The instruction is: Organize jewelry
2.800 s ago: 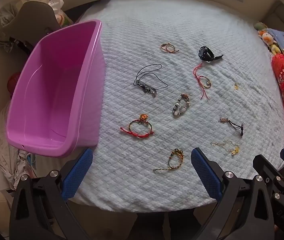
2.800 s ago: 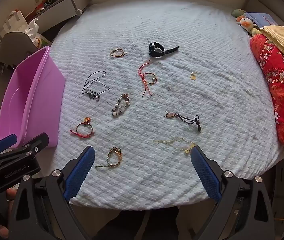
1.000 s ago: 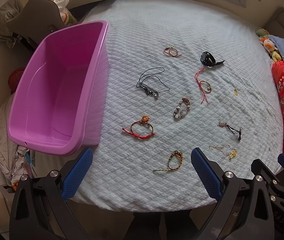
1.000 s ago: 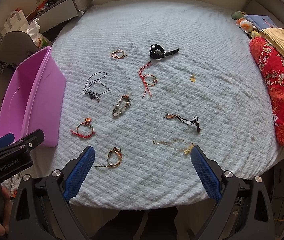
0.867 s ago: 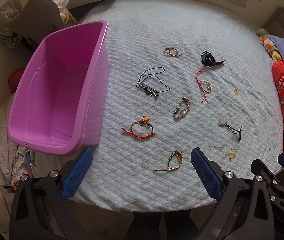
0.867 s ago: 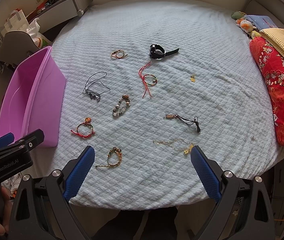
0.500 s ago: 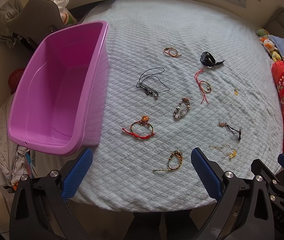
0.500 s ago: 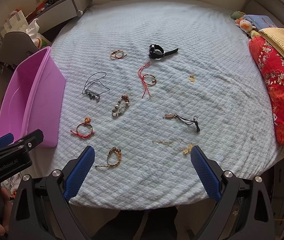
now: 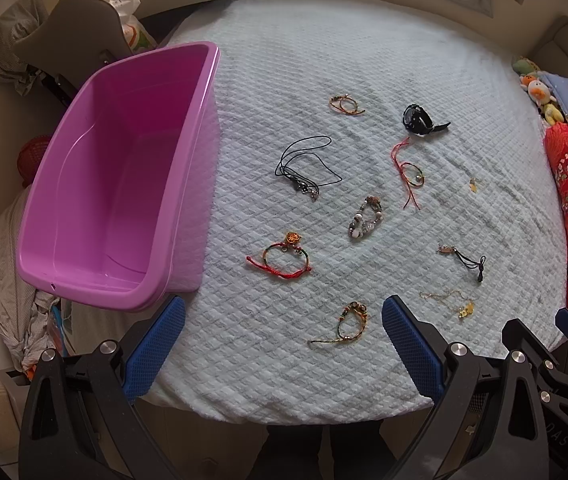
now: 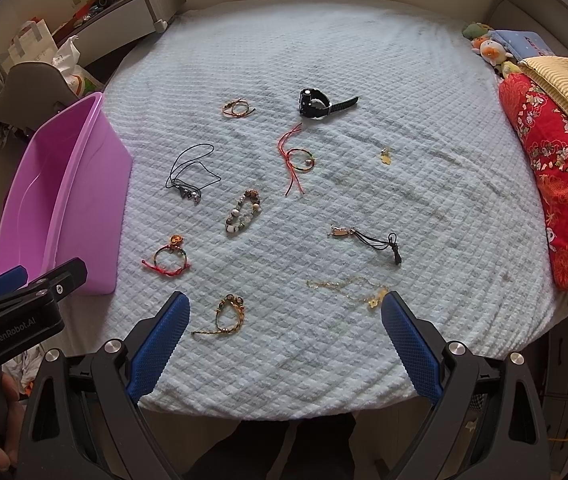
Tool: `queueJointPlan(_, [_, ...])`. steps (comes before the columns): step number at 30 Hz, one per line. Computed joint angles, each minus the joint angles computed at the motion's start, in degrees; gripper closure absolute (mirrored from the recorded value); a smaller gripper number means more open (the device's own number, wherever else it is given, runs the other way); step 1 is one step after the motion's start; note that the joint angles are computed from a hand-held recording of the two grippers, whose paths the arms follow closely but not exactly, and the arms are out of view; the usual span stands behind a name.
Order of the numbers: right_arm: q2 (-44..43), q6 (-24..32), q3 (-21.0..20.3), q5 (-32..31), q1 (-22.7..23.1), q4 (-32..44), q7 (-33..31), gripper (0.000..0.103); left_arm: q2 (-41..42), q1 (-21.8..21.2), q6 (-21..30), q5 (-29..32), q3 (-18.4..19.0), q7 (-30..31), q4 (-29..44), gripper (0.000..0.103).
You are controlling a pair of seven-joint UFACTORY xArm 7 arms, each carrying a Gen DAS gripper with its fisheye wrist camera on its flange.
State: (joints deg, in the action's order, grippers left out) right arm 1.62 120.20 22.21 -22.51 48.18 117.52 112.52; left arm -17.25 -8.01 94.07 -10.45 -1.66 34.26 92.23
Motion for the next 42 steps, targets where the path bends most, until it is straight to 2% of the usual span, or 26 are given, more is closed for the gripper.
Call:
queueJointPlan(11, [0.16, -0.35, -0.32, 0.15, 0.00, -0.03, 0.21, 0.011, 0.24, 0.16, -0.13, -0.04, 0.07, 0.16, 0.22, 0.006])
queueJointPlan(17, [-2.83, -2.68, 0.93, 1.08, -0.44, -4.95, 3.96, 0.011, -1.01, 0.38, -2.36, -0.40, 0.70, 1.89, -2.85, 0.006])
queueJointPlan(26, [-9.09, -9.40, 6.09, 5.47, -2.11, -17.54, 12.15, 0.011, -10.33, 1.39, -7.27, -0.93, 3.08, 6.53, -18.27, 0.006])
queueJointPlan(33, [-18.91, -15.20, 8.91, 13.07, -4.55, -32.28, 14.98, 0.011, -22.78, 1.19, -12.95, 1.27, 1.75, 6.57, -34.71, 0.006])
queueJointPlan(39, [-30.71, -21.62, 8.55, 17.96, -5.04, -48.47, 9.79, 0.011, -31.89, -0.39, -19.28, 0.22, -0.29, 0.97, -46.94, 0.006])
queueJointPlan(42, [-35.74, -25.13, 8.34, 17.98, -5.36, -55.56, 6.02, 0.011, -35.07, -1.46, -23.20, -0.58, -1.02, -2.50, -51.80, 0.006])
